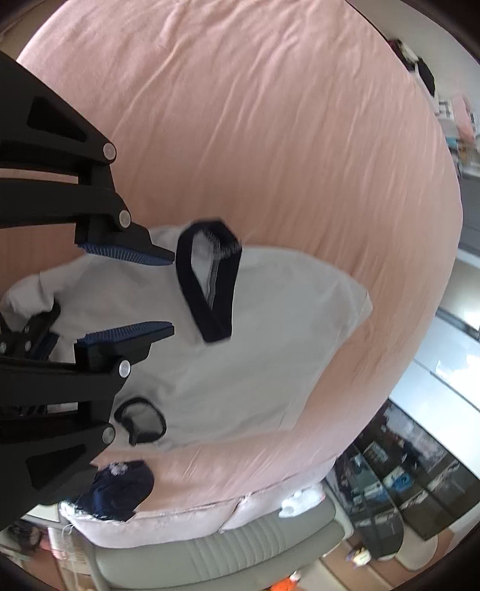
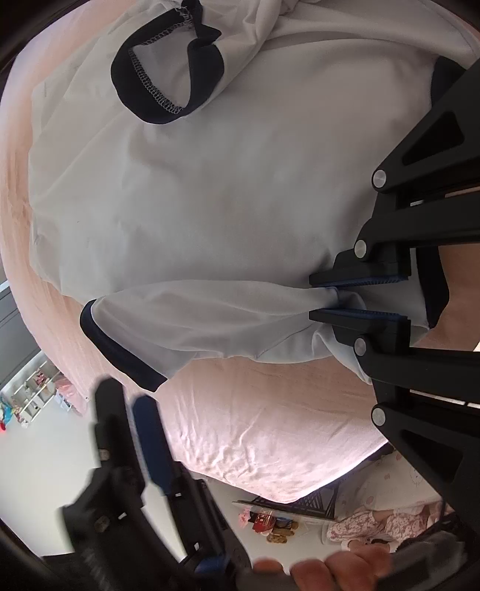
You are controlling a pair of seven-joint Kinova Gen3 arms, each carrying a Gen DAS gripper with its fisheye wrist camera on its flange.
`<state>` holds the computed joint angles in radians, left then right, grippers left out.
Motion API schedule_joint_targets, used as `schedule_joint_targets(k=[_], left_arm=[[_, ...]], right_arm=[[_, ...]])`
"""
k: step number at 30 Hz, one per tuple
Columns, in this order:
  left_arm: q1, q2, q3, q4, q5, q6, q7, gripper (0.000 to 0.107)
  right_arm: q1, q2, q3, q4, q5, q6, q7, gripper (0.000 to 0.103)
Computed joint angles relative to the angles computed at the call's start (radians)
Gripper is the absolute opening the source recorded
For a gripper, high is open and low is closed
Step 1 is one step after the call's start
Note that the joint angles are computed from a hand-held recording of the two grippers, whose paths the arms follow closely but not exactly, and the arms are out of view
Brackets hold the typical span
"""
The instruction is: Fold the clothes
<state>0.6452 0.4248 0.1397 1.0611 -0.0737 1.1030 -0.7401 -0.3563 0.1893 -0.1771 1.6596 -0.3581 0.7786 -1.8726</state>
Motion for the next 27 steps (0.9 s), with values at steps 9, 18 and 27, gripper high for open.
schedule_joint_targets(k=[9, 18, 27], left_arm=[[-0.096, 0.015, -0.002, 0.088, 0.095, -0.037, 0.031, 0.06], [-0.119, 0.068, 0.014, 0.051, 0.151, -0.041, -0.017, 0.06], [-0.147, 0.035, 0.013, 0.106, 0.186, -0.079, -0.036, 0.06]], right_arm=[[0.035, -0.025, -0.01, 0.045, -0.119, -0.014, 0.064, 0.009], [0.028, -0.062, 0.006, 0.046, -0.086, -0.066, 0.121, 0.022], [0.037, 0.035, 0.029, -0.142, 0.025, -0.03, 0.055, 0.057]])
